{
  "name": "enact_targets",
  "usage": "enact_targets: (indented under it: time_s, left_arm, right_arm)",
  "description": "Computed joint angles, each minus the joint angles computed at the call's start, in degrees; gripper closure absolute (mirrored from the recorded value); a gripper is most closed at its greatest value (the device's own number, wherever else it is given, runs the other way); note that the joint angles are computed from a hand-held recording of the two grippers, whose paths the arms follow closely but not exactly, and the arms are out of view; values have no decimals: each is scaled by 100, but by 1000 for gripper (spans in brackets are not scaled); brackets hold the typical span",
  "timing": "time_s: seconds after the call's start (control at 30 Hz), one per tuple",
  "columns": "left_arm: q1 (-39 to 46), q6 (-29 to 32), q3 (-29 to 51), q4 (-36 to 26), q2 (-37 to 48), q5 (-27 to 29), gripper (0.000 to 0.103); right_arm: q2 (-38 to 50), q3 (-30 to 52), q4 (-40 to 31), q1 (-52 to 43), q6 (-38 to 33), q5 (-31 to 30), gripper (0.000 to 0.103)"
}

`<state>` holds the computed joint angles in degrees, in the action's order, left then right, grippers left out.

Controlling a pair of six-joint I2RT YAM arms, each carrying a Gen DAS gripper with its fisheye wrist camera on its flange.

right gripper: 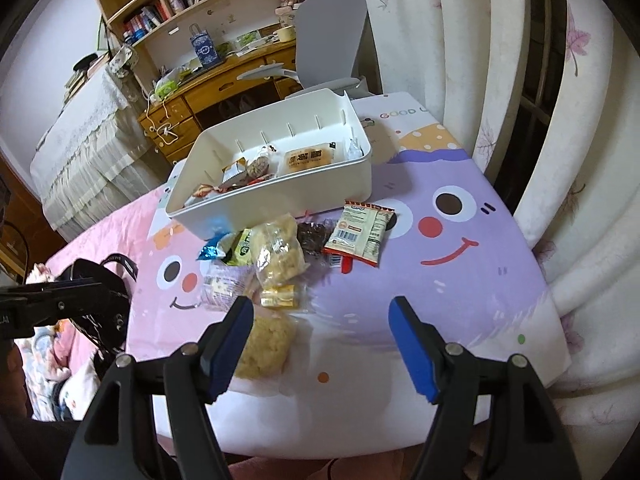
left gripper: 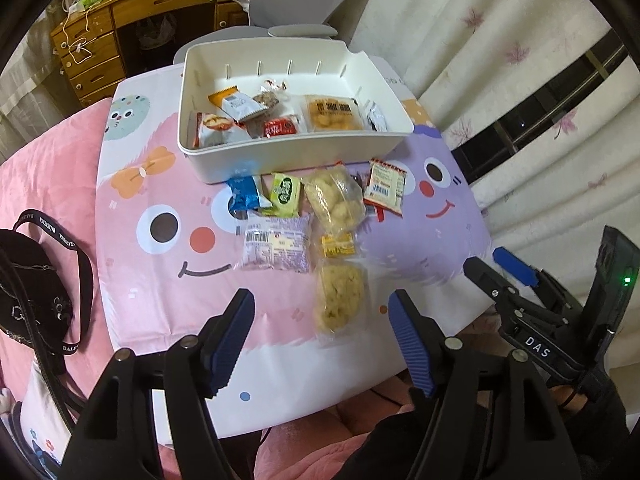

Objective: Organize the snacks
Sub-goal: 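Move both grippers back over the remaining snacks beside the tray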

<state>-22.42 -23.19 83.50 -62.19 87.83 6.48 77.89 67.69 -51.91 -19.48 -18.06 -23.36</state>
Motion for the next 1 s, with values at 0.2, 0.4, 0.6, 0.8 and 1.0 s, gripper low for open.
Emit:
enact_targets:
  time_s: [0.2, 0.4, 0.6, 0.8, 1.0]
  left_arm:
    - [-179, -167, 24, 51, 227, -155, 32]
    - [-442, -598, 299, -18, 647, -453, 32]
    - [-746, -1190, 484, 154, 999, -691, 31]
    - [-986, -1913, 576, 251, 1383, -771, 30]
    - [-1158, -2422, 778, 164, 1853, -795, 28]
  right_arm:
    - [72, 16, 116, -118, -552, -6, 32]
    - [561, 417, 53, -268, -1372, -183, 32]
    - [1361, 1243, -256, -466, -2233, -493, 32]
    - [2196, 2097, -718, -582, -3169, -661, 32]
    - [3020, 2904, -1243, -597, -3916, -759, 30]
